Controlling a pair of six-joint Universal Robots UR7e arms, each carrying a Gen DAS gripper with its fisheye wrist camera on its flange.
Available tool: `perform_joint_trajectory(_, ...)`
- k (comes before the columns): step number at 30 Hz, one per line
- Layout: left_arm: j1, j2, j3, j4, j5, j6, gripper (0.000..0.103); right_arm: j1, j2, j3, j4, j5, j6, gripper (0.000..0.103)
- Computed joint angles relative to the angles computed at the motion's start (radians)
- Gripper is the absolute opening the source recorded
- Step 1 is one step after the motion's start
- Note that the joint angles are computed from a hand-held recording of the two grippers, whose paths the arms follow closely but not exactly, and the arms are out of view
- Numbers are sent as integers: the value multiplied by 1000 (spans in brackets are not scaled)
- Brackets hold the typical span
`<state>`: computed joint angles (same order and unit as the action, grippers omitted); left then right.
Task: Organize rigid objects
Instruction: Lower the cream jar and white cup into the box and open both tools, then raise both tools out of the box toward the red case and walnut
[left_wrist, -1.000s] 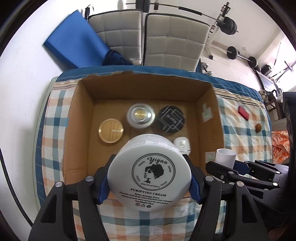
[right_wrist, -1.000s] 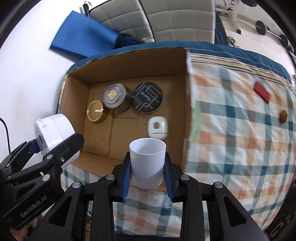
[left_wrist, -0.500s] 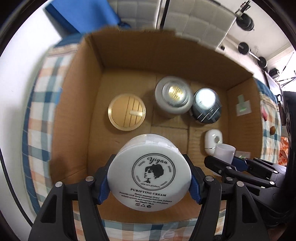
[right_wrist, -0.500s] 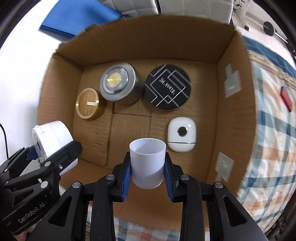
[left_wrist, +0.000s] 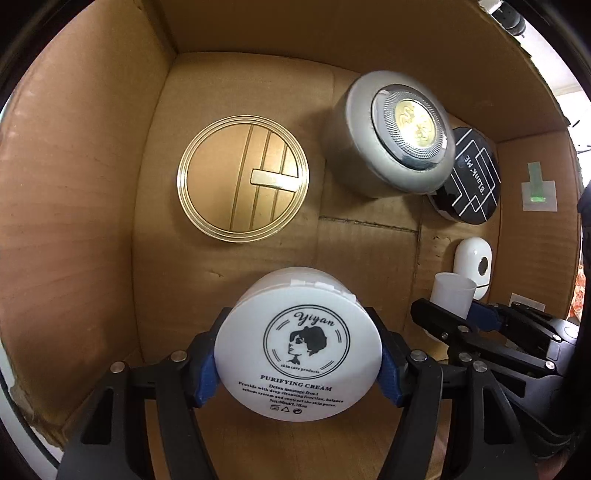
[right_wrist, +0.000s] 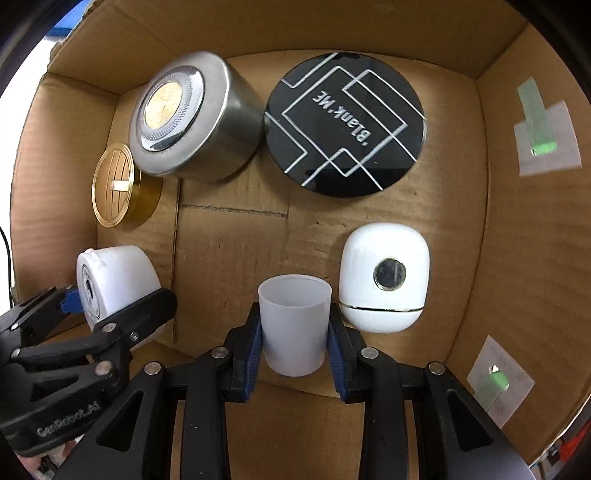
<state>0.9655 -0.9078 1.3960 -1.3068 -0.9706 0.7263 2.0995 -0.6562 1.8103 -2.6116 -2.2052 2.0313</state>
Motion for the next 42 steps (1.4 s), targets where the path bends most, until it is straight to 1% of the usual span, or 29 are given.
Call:
perform_joint_trajectory(2, -1, 5, 1, 6, 12, -4, 66, -8, -7, 5, -5, 10, -24, 34)
perform_joint_trajectory(5, 3, 26, -7, 26, 55, -29, 66, -18, -18, 3, 1, 17, -39, 35)
perform_joint_trajectory(7, -3, 23, 10, 26, 67, -44, 66, -23, -19, 2, 4, 24, -41, 35)
perform_joint_trajectory(11, -3, 28, -2, 49, 71, -58, 67, -32, -19, -5, 8, 46, -45, 36)
perform_joint_trajectory(13, -9, 30, -12, 60, 67, -71, 68, -42, -26, -2, 2, 53, -50, 39)
perform_joint_trajectory(14, -12, 30, -17, 62, 66, -70, 68, -40, -27, -2, 8, 56, -45, 42)
perform_joint_trajectory(18, -19, 21, -36, 88, 40, -84, 69, -22, -37, -2, 49, 51, -9, 54)
perform_joint_trajectory(21, -25, 11, -63, 93, 17, -66, 69, 6, -51, -13, 107, 40, 31, 63)
perform_joint_trajectory(24, -35, -9, -82, 82, -22, -49, 69, 31, -61, -29, 157, 23, 69, 70)
perform_joint_trajectory(28, -49, -43, -111, 87, -76, -23, 69, 64, -71, -71, 266, 6, 124, 72)
perform_joint_trajectory(29, -53, -59, -102, 80, -82, -14, 69, 72, -71, -84, 293, 1, 136, 72)
perform_joint_trajectory(31, -55, -69, -125, 79, -98, 6, 69, 92, -69, -126, 383, -11, 178, 74)
perform_joint_trajectory(32, -61, -77, -121, 69, -109, 7, 71, 100, -67, -145, 423, -15, 197, 77)
perform_joint_trajectory(34, -53, -91, -136, 64, -120, 21, 83, 121, -62, -185, 508, -21, 252, 79)
perform_joint_trajectory(35, -54, -102, -140, 59, -132, 18, 86, 130, -61, -197, 537, -23, 275, 84)
perform_joint_trajectory(36, -53, -107, -147, 61, -138, 17, 92, 143, -60, -210, 570, -30, 304, 90)
perform_joint_trajectory(37, -51, -101, -172, 72, -143, 14, 99, 159, -49, -239, 607, -33, 332, 94)
perform_joint_trajectory(38, -51, -109, -173, 69, -146, 13, 101, 170, -48, -243, 621, -39, 353, 100)
perform_joint_trajectory(39, -49, -117, -182, 76, -149, 17, 102, 185, -55, -234, 626, -44, 373, 103)
perform_joint_trajectory(42, -46, -133, -186, 61, -154, 34, 103, 215, -46, -279, 692, -63, 412, 103)
